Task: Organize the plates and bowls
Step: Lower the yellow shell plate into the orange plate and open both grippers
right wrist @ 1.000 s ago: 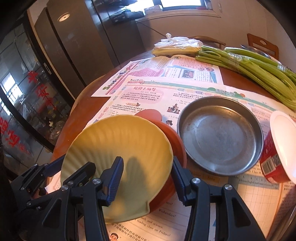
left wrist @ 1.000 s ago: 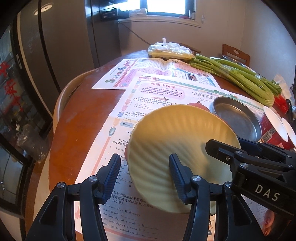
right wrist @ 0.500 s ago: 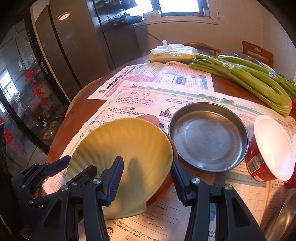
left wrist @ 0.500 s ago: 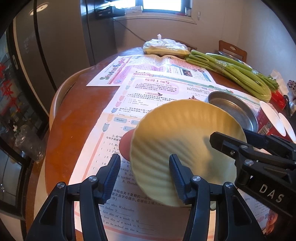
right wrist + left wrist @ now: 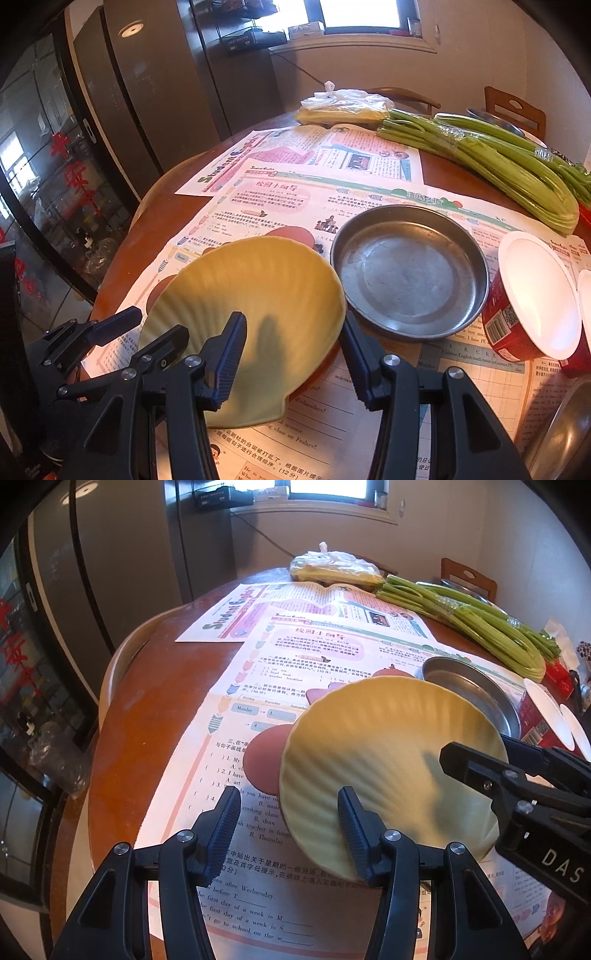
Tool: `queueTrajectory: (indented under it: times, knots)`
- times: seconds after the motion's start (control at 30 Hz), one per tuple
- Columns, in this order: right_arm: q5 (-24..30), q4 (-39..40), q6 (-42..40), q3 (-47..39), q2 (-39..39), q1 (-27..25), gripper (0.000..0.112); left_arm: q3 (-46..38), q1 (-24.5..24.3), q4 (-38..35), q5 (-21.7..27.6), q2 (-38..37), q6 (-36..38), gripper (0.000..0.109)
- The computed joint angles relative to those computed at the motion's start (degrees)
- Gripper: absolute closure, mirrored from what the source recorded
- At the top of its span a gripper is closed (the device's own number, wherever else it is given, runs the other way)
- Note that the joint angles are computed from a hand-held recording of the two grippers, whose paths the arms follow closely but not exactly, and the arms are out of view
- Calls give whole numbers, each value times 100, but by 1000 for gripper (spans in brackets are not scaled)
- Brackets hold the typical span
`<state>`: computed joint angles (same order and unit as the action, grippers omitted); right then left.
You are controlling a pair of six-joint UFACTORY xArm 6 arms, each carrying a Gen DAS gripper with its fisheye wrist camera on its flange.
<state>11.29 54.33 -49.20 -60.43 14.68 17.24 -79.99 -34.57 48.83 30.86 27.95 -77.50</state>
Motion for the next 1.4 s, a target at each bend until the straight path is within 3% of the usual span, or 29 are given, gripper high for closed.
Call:
queueTrajectory:
  times: [0.2, 0.37, 0.83, 0.97, 1.4]
  knots:
    - [-292, -590, 190, 151, -12, 86, 59, -13, -13, -10, 52, 7, -23, 52]
    - [-131, 69, -245, 76, -54, 5, 59, -5, 2, -85, -8, 21, 35, 52]
    - [-125, 877, -895, 213, -348, -83, 59, -107, -32, -57, 142, 92, -3, 51]
    - [-104, 1156, -1112, 240, -459, -119, 59, 69, 32, -74, -169, -35, -123, 51]
    - [-121, 1693, -1591, 491, -918, -132, 59, 423, -129, 556, -116, -603, -763, 51]
